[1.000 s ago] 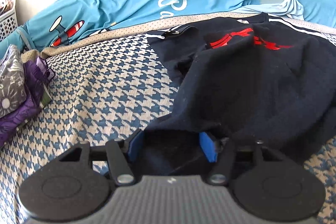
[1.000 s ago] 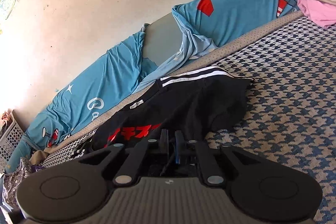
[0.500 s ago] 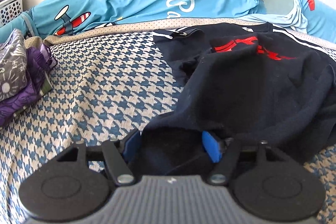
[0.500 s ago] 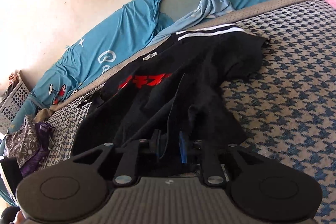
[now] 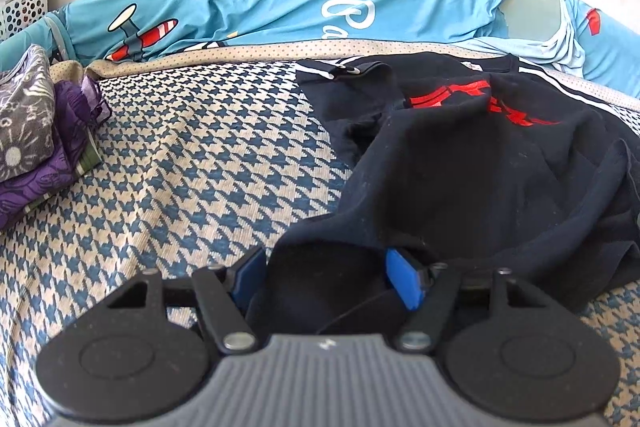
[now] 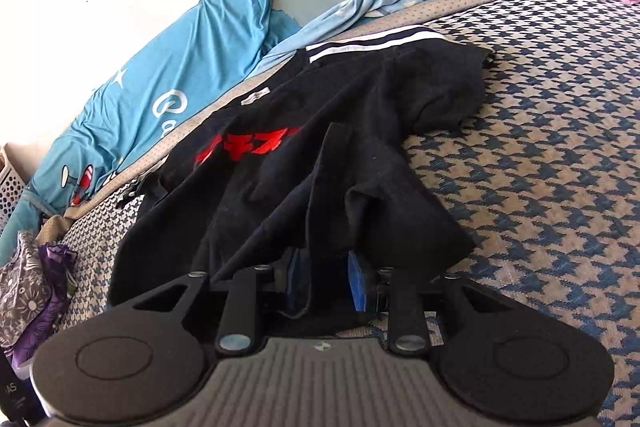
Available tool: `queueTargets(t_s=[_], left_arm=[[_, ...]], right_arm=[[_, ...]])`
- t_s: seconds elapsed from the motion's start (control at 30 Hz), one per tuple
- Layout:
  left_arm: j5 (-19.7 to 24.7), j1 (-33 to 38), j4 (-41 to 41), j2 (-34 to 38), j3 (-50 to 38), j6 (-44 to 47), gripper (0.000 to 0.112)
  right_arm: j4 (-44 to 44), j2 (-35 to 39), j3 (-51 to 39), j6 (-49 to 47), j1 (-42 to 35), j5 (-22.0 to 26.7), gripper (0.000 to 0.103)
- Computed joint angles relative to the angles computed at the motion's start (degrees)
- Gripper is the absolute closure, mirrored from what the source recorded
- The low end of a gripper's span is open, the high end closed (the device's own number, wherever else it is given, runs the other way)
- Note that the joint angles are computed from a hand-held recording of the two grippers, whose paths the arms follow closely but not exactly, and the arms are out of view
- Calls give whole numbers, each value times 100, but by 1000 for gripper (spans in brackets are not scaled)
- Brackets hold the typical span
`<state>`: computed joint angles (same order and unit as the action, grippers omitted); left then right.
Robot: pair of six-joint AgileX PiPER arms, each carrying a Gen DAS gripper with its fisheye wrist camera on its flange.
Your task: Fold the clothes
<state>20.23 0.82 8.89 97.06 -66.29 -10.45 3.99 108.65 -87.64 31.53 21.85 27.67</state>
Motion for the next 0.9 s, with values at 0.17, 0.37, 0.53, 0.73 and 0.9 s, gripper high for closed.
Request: queueTargets(t_s=[0.17,0.37,0.53,0.73,0.9], left_arm=[[-31,-41,88,0,30,-62,47],[-32,-17,-69,1,26,65,47],[-50,-19,132,-14,56,-106,46],[-32,43,388,-48,104,-363,45],[-64,84,337,-198,265,-267,44]], right_arm=[[1573,63,74,-812,-321,9,77],[948,185,-90,-351,-143,44,77],[-45,301,-224,273,113,52,94],[-2022,-118,357,1901,506,-191,100],[-4025,-844,1392,4121,909,-314,100]])
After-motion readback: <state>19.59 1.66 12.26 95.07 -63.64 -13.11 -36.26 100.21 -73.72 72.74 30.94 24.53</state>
